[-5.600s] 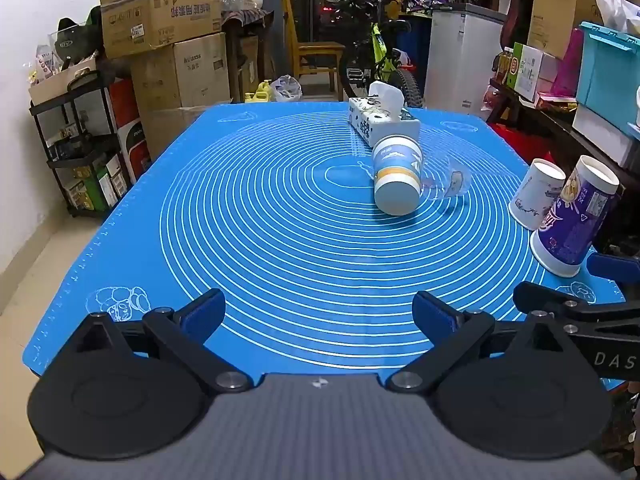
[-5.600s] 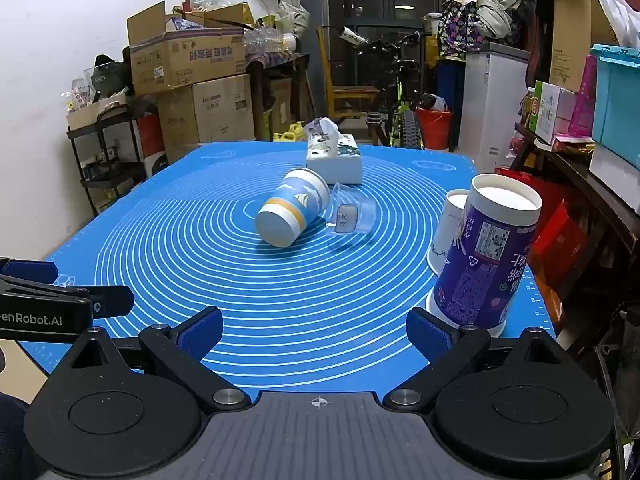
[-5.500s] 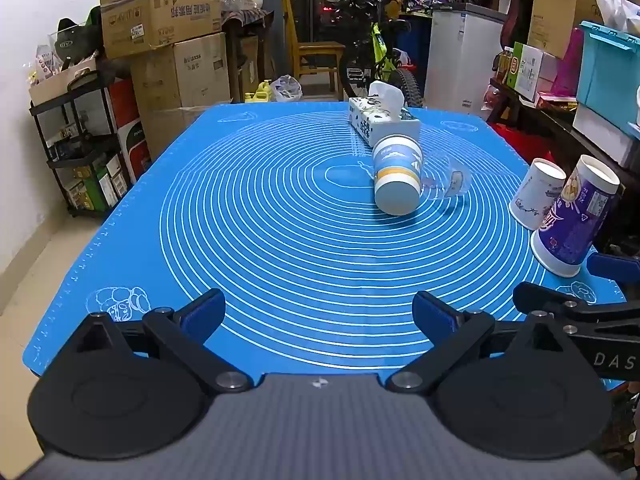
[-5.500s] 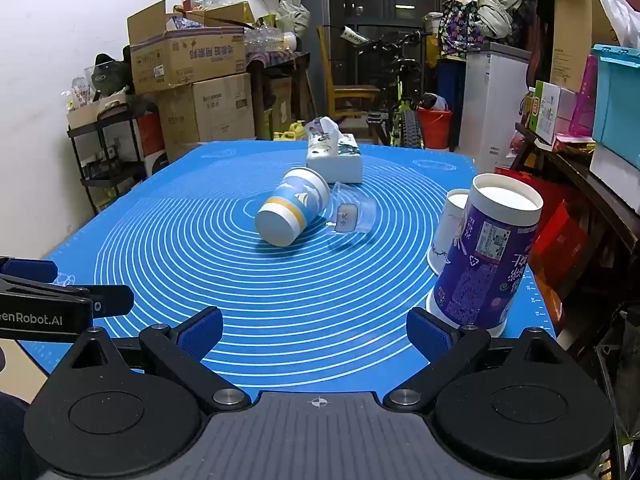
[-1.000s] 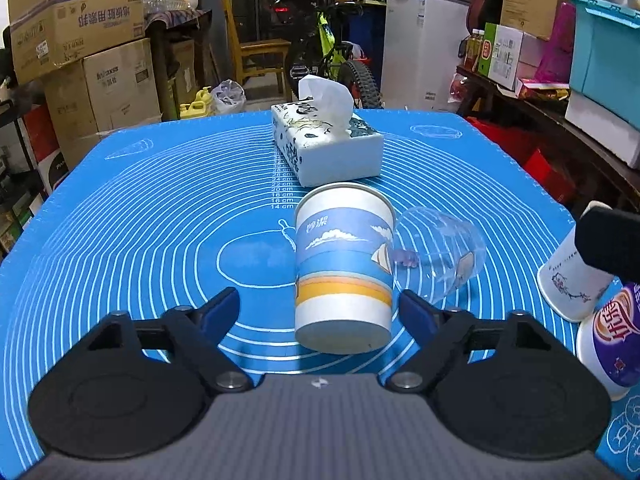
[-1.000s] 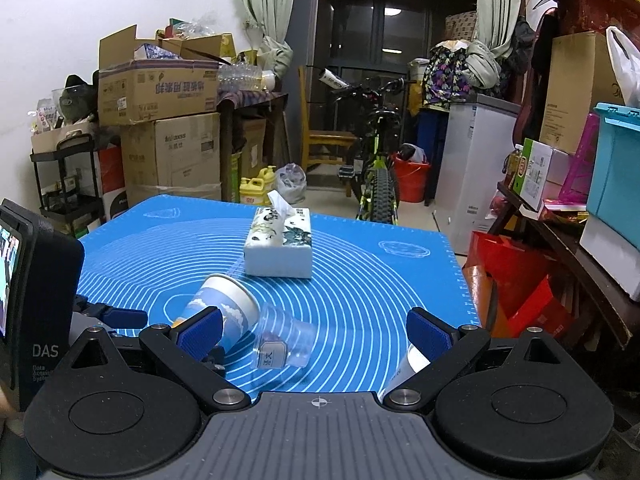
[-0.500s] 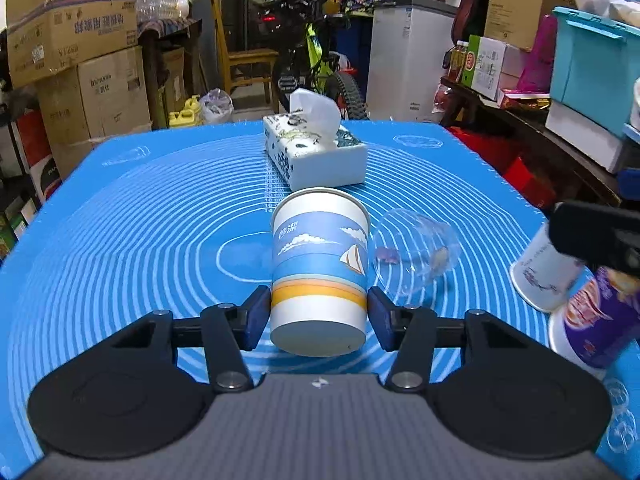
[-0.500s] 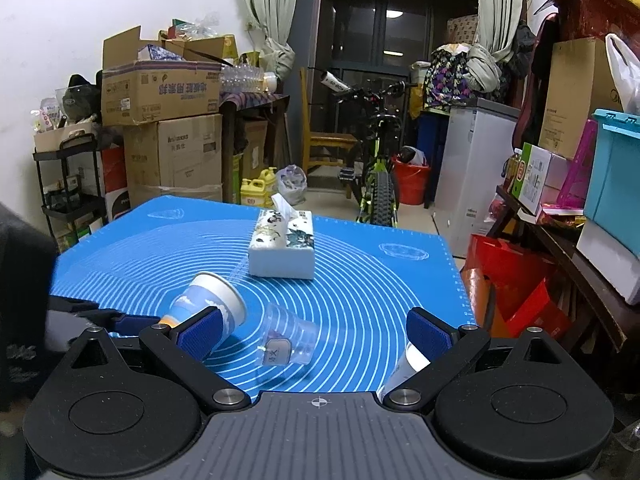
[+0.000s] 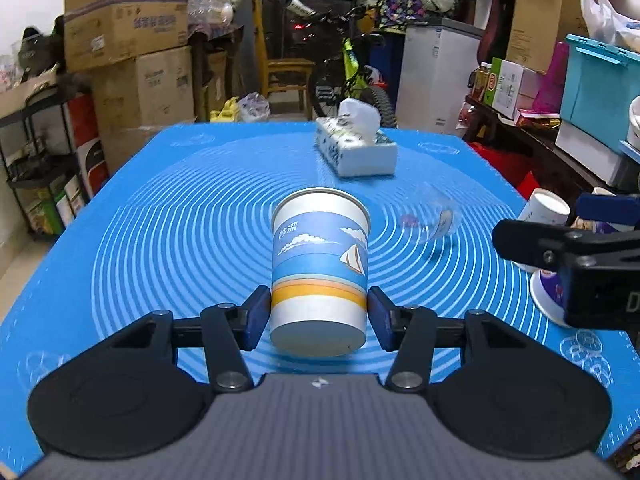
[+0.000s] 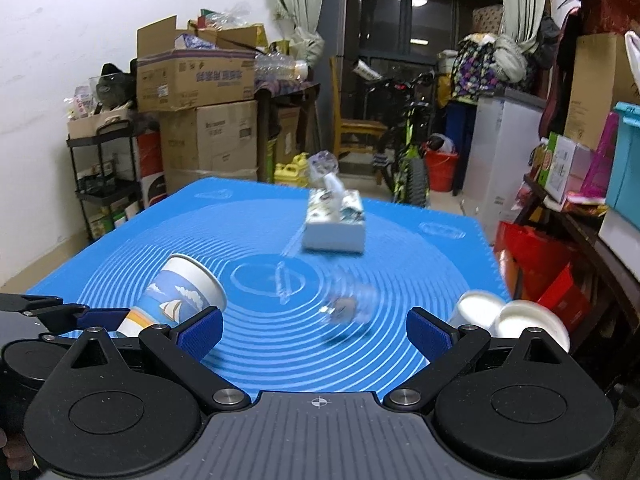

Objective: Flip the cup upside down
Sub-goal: 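Close the left gripper on the cup's body and lift it, then grasp the cup with the right gripper while the left gripper releases it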

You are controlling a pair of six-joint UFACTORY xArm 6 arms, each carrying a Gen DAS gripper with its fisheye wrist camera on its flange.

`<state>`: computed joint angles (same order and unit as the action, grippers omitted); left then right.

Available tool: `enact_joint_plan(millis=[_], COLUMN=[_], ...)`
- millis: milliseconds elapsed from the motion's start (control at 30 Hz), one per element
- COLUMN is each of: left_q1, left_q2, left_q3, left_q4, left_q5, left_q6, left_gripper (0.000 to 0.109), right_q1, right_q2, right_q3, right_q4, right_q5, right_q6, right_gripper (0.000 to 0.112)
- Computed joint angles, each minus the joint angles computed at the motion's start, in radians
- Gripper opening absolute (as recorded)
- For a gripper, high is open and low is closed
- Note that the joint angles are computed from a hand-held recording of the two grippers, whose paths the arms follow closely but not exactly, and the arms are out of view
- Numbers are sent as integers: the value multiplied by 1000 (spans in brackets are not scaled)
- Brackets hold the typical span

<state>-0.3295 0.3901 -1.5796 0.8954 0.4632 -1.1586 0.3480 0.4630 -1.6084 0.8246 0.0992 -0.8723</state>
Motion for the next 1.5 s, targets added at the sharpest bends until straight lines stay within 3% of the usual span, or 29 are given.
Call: enact_joint_plan(millis=[567, 667, 867, 1267, 1500], left_q1=[15, 16, 15, 13, 11], left_q2=[-55, -50, -45, -62, -110], left_q3=[132, 128, 134, 146, 193], left_q4=[-18, -78, -135, -160, -154], left_q5=[-31, -30, -39, -52, -63], left_q6=[-11, 46, 116, 132, 118], left_gripper=[57, 72, 76, 80, 84], right_q1=[5, 3, 2, 4, 4], right_q2=[-29, -30, -26, -24, -32], right_q3=[92, 95, 87, 83, 67], right_q4=[-232, -245, -252, -273, -264], right_q5=[22, 24, 34, 42, 67], right_q6=[240, 251, 257, 251, 150], right_gripper=[98, 98, 98, 98, 98])
